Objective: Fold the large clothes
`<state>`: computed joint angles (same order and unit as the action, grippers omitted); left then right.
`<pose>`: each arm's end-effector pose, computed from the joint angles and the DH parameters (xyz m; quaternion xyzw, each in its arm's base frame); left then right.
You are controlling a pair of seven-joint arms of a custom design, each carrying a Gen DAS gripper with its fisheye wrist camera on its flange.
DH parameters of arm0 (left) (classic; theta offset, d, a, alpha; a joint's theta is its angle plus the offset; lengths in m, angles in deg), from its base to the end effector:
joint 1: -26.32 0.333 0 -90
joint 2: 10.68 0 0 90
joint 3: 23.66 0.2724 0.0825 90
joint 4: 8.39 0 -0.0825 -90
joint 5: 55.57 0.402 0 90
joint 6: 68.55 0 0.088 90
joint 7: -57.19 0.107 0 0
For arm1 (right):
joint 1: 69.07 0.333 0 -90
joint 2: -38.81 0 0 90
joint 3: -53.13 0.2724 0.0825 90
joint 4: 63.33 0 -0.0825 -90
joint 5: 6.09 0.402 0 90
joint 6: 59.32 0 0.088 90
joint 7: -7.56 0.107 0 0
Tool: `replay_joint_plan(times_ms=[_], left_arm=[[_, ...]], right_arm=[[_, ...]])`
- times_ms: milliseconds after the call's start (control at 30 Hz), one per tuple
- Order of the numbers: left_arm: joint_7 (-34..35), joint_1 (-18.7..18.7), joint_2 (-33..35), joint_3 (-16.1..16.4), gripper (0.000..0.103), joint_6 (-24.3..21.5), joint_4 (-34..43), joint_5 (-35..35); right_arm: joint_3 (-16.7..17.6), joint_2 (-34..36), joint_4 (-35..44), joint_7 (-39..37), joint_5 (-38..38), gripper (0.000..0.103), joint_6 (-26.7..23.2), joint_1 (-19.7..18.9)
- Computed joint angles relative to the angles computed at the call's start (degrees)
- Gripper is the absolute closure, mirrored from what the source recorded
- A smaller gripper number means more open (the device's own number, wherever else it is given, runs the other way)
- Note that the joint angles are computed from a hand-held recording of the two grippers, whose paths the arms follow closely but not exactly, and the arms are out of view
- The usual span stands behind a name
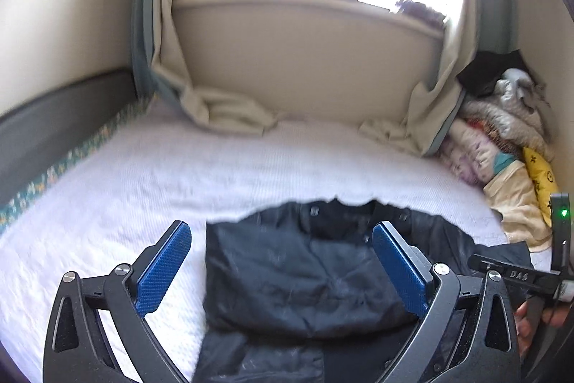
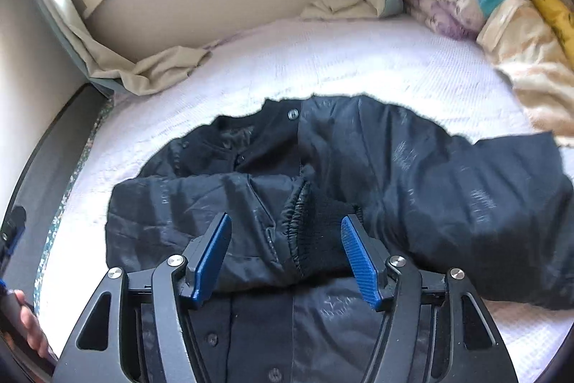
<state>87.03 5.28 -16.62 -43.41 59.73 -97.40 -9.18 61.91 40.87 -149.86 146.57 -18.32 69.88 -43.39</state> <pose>0.4462 -0.3741 0.7360 -0.6225 0.5795 -0.3845 0.3589 0.5225 0.3492 0.6715 -0.5972 0.7173 -0.1178 0.3392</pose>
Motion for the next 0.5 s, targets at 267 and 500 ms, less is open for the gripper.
replay_joint_plan(times_ms=[267, 500], left_arm=[[3.73, -0.68, -0.77, -1.43, 0.001, -2.16, 1.02, 3.37], [4.89, -1.22, -1.1, -1.67, 0.001, -1.8, 1.02, 1.69]], right_arm=[[0.28, -10.8, -4.83, 4.44, -5.61, 0.024, -3.07, -0.76], [-1.08, -25.68, -17.07, 8.92, -7.41, 0.017, -5.4, -4.43]])
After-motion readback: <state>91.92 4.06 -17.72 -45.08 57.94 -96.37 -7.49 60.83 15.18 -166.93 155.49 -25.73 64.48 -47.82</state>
